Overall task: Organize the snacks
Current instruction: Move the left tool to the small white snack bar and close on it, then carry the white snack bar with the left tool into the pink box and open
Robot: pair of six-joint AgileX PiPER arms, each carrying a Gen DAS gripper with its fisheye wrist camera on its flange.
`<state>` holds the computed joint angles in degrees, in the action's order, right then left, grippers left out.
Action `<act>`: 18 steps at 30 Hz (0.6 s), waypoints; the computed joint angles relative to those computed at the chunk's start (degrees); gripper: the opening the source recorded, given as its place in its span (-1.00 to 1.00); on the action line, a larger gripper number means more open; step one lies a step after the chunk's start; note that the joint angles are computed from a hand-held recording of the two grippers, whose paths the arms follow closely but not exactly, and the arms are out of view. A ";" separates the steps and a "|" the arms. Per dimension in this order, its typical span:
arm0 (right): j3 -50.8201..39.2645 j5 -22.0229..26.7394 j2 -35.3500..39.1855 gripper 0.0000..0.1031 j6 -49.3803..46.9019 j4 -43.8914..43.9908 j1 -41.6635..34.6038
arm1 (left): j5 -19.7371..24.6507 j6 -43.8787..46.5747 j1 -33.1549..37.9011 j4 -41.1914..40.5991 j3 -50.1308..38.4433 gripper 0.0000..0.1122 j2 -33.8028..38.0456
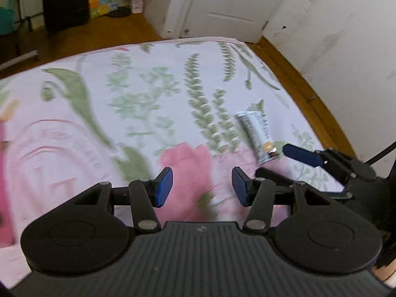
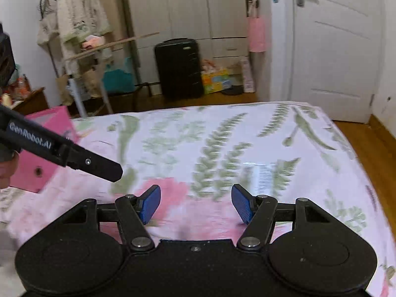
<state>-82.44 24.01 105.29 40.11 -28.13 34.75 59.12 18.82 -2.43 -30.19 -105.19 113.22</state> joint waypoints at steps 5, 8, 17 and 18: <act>1.45 0.21 3.68 0.32 15.41 -18.26 -1.57 | -6.13 -0.74 -4.74 -3.27 -1.91 -0.08 5.22; 1.42 -0.25 5.41 0.32 17.36 -19.89 -3.00 | -6.87 -2.55 -6.84 -4.74 -5.52 -0.08 9.15; 0.56 -2.28 8.31 -0.26 19.07 -18.65 -3.60 | 0.71 -11.92 -9.73 -4.30 -23.30 -0.09 23.09; 0.70 -2.44 8.11 -0.27 19.52 -18.40 -3.52 | 0.62 -11.09 -9.71 -4.86 -22.96 -0.11 22.85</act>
<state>-81.73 21.57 113.39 59.63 -46.53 31.23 59.74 7.73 -12.13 -35.05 -128.15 136.07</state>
